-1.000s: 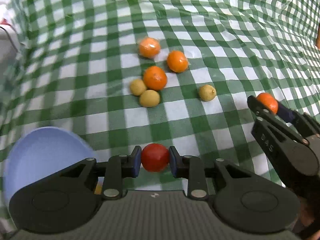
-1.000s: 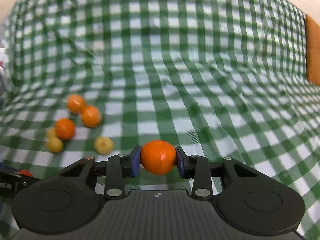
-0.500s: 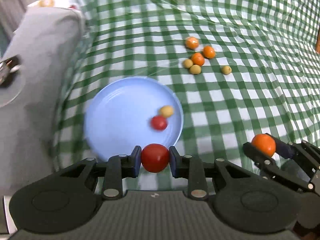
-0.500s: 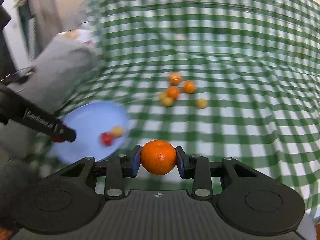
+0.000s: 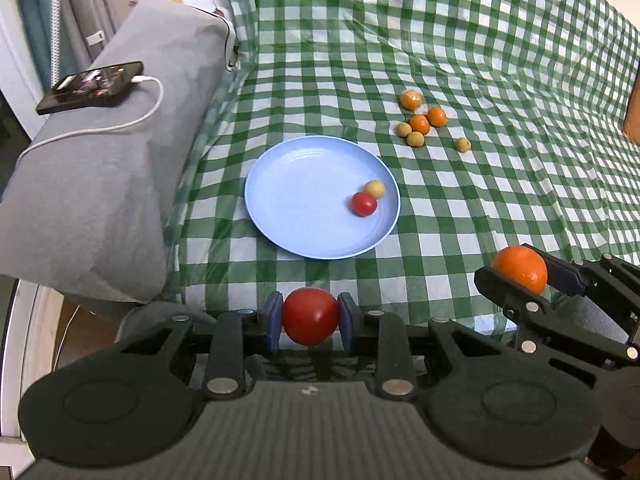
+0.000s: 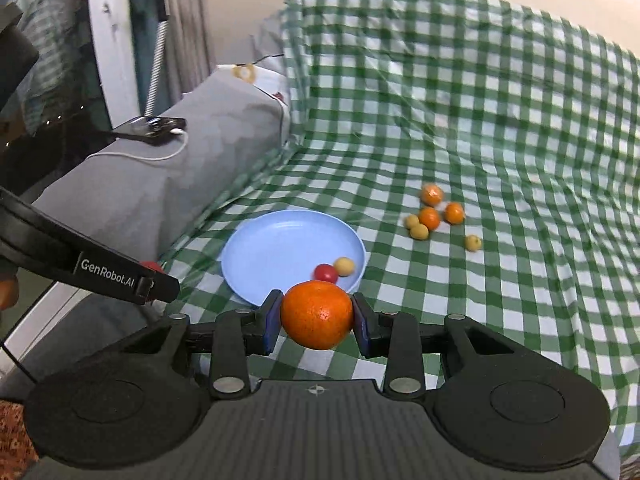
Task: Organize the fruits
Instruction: 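Carry both fruits over the blue plate and open both tools to release them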
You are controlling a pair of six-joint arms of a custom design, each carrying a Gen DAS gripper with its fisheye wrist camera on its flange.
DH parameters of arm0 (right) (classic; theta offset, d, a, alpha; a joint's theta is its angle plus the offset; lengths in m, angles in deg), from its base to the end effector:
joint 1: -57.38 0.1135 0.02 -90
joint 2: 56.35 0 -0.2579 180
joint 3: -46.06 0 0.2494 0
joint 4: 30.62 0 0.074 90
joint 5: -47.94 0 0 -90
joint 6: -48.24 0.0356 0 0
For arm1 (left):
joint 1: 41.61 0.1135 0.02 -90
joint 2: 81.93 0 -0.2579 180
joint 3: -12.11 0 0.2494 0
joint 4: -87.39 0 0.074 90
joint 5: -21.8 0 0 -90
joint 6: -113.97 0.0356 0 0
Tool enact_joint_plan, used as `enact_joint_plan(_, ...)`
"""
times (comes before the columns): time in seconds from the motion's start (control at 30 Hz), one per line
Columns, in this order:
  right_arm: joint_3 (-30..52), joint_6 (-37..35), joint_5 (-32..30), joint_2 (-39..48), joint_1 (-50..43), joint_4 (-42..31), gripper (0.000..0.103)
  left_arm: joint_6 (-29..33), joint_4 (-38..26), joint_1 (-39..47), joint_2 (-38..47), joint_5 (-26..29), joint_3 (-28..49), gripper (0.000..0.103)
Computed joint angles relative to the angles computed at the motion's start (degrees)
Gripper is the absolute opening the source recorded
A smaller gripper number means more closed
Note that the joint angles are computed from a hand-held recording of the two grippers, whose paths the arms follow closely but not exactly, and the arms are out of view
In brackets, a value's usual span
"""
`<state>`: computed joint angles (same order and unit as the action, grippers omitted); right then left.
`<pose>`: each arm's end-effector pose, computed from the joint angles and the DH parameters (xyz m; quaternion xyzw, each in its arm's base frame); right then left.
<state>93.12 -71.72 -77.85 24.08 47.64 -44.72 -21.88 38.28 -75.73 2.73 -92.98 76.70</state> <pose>0.2548 -0.0226 0.1548 -0.2654 0.8535 0.1521 0.4219 0.2303 -0.1380 0.1853 -0.1367 0.9516 0.0483 0.2708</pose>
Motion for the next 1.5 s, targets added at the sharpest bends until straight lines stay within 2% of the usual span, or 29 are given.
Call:
enact_joint_plan(0.4,-2.3,-1.9,0.3,-5.3,-0.3,-1.9,0.038,-1.3,0.6,-0.4,-3.3,-0.6,-2.3,0.032)
enact_joint_plan(0.7,0.1,-1.5,1.8,-1.2,0.7,-1.0,0.038,0.9,1.9,3.0,-1.3,1.3,-1.8,0.032)
enact_joint_plan(0.97,5.4,1.8,6.3,9.0,5.1,4.3,0.038,7.4,4.9,10.6,4.9,3.7,2.7,0.032)
enact_joint_plan(1.5,25.7,8.8,13.1,34.6,13.9,7.6,0.038,19.4,14.3,21.9,30.5,11.3,19.5,0.032)
